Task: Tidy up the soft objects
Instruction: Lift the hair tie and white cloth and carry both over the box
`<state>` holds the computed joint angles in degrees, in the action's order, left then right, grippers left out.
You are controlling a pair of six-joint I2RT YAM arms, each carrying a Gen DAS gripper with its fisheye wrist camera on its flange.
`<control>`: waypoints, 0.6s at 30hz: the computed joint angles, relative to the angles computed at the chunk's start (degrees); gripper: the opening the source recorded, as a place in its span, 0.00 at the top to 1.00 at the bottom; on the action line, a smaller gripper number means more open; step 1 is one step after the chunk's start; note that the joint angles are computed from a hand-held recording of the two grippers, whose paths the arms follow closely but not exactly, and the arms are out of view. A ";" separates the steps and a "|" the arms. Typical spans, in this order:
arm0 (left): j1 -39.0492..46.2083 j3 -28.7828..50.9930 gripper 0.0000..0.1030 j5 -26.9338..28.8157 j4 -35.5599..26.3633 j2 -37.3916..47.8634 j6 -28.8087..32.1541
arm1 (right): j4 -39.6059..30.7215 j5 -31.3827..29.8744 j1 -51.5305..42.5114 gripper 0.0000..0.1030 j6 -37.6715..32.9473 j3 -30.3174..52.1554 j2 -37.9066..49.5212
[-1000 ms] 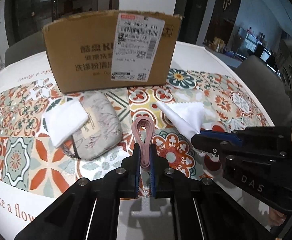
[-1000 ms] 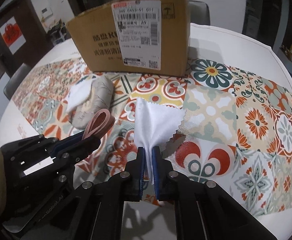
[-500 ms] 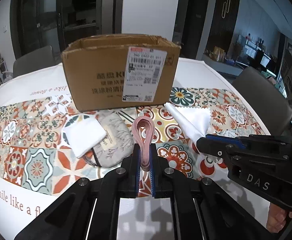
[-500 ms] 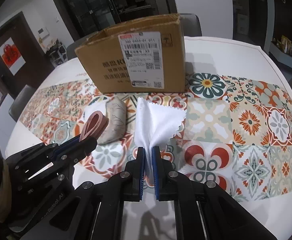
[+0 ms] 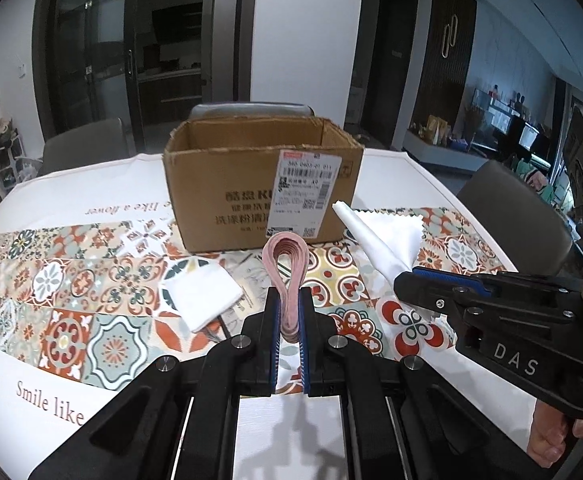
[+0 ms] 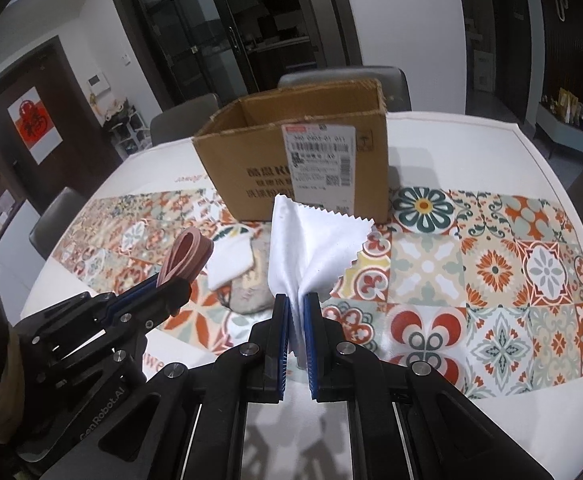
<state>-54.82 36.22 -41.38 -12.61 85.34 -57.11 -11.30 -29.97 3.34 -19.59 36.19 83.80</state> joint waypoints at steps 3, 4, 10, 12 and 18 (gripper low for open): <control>-0.65 -0.27 0.91 -1.06 -2.43 -2.49 -0.64 | -0.56 0.05 0.96 0.91 1.12 -0.54 -2.54; -0.84 -0.33 0.91 -1.52 -3.35 -3.58 -0.63 | -0.58 0.11 1.24 0.91 1.52 -0.73 -3.26; -1.50 -0.29 0.91 -4.39 -7.46 -8.79 0.28 | -0.84 0.33 2.89 0.91 4.77 -1.26 -7.75; -1.49 -0.33 0.91 -5.44 -8.20 -10.27 1.11 | -0.97 0.53 3.59 0.91 5.93 -1.02 -8.98; -0.76 -0.86 0.91 -7.41 -9.44 -15.21 4.85 | -0.31 1.71 5.86 0.91 9.56 -0.60 -12.08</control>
<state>-55.59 35.36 -48.79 -22.05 70.12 -52.27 -11.61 -28.26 9.20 -10.03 35.58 71.72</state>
